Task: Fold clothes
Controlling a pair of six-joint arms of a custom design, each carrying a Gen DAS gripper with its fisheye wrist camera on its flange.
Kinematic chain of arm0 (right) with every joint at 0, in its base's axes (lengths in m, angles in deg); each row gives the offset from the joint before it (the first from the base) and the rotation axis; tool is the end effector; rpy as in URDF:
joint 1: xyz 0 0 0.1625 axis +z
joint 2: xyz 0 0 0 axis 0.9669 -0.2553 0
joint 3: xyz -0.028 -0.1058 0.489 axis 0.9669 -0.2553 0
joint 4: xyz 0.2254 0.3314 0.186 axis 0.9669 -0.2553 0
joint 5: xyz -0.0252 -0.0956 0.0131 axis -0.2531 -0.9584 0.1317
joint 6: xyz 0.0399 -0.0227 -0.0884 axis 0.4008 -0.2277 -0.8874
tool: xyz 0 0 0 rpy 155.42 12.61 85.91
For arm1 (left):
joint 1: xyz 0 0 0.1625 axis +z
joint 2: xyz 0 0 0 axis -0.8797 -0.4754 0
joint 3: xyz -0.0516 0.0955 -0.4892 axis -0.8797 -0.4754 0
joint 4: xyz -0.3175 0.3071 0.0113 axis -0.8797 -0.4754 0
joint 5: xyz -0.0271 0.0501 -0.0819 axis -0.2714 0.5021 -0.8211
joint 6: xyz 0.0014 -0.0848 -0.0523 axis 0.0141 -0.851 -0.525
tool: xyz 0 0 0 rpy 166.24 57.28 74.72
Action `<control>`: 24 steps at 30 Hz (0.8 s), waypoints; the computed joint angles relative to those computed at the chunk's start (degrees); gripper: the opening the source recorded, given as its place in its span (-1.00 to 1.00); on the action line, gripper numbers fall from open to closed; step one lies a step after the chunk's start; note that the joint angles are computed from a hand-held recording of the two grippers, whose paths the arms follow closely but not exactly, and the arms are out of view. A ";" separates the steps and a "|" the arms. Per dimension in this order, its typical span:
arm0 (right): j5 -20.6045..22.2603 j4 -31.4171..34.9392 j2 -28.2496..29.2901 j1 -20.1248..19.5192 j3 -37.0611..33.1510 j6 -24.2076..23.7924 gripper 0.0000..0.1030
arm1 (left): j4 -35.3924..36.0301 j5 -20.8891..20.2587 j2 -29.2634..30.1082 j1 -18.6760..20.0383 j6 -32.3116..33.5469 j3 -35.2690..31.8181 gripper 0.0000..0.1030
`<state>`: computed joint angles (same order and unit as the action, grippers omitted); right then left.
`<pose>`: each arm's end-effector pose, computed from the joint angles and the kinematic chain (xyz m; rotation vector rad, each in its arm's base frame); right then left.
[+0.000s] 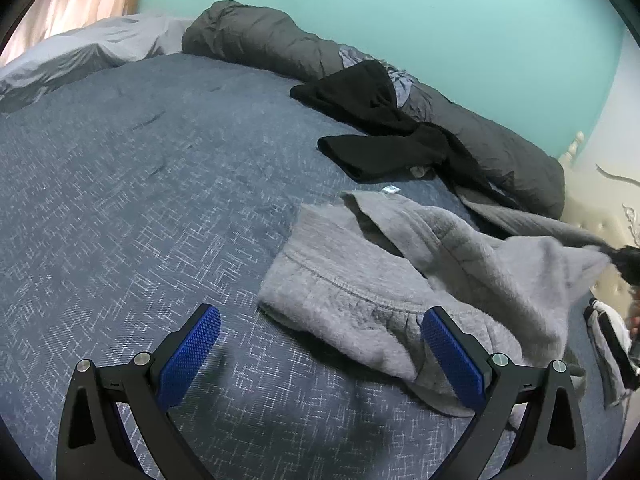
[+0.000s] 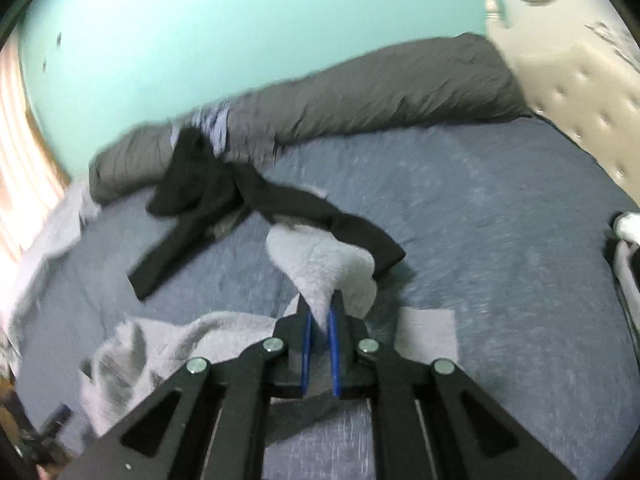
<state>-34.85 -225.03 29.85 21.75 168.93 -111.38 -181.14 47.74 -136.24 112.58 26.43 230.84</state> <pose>0.2117 -0.7539 0.2080 0.8887 -2.6209 0.7736 -0.0372 -0.4071 0.1942 -0.4281 2.0890 -1.3962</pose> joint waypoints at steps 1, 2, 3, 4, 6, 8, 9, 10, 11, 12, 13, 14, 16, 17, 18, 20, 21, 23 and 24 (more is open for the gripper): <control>1.04 -0.09 -1.31 -0.23 1.04 0.23 -0.87 | 0.16 0.38 -0.09 -0.27 -0.20 0.13 1.00; 1.54 0.16 -2.41 -0.39 2.02 0.30 -0.87 | 0.28 0.61 -0.12 -0.42 -0.32 0.17 1.00; 1.85 0.54 -3.44 -0.51 2.96 0.30 -0.87 | 0.59 0.72 -0.17 -0.47 -0.56 0.17 1.00; 1.64 0.82 -4.10 -0.61 3.70 0.39 -0.87 | 1.06 0.68 -0.21 -0.44 -0.92 0.15 1.00; -0.02 2.32 -5.03 -1.22 4.84 0.64 -0.87 | 2.04 0.49 -0.30 -0.33 -1.55 0.09 1.00; -3.53 4.28 -4.62 -1.60 4.79 1.69 -0.87 | 2.83 0.45 -0.41 -0.28 -1.82 0.05 1.00; -5.41 5.31 -4.28 -1.77 4.63 2.33 -0.87 | 2.99 0.58 -0.38 -0.30 -1.76 0.01 1.00; -6.36 6.15 -3.96 -2.06 4.48 2.85 -0.86 | 3.13 0.71 -0.33 -0.33 -1.72 -0.05 1.00; -6.98 6.92 -3.64 -2.41 4.33 3.32 -0.86 | 3.26 0.85 -0.27 -0.36 -1.67 -0.11 1.00; -7.95 7.25 -3.24 -2.61 4.22 3.48 -0.85 | 3.40 0.99 -0.22 -0.39 -1.62 -0.18 1.00; -9.07 7.45 -2.79 -2.76 4.11 3.54 -0.83 | 3.43 0.87 -0.17 -0.29 -1.44 -0.32 1.00; -10.19 7.64 -2.33 -2.91 3.98 3.61 -0.80 | 3.35 0.58 -0.08 -0.12 -1.13 -0.51 1.00; -11.10 7.91 -1.82 -2.92 3.62 3.16 -0.80 | 3.64 0.09 0.03 0.17 -0.66 -0.93 1.00; -11.45 8.03 -1.59 -2.89 3.43 2.88 -0.79 | 4.11 0.07 0.03 0.25 -0.40 -1.18 1.00; -11.79 8.16 -1.37 -2.87 3.24 2.60 -0.72 | 4.34 0.08 0.04 0.28 -0.17 -1.30 1.00; -12.17 4.91 -1.34 -2.27 3.76 0.02 -0.59 | 4.67 0.14 0.07 0.31 0.16 -1.55 1.00; -11.06 3.90 -1.39 -2.06 3.76 -0.65 -0.49 | 4.80 0.15 0.11 0.36 0.24 -1.66 1.00; -8.07 2.89 -1.48 -1.83 3.53 -1.16 -0.36 | 5.30 0.13 0.14 0.49 0.23 -1.86 1.00; -7.22 3.13 -1.33 -1.63 3.16 -1.24 -0.20 | 5.87 0.05 0.11 0.57 0.00 -1.98 1.00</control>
<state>-42.07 -221.90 28.51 20.12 172.09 -112.63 -175.27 47.79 -136.14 113.15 26.43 228.87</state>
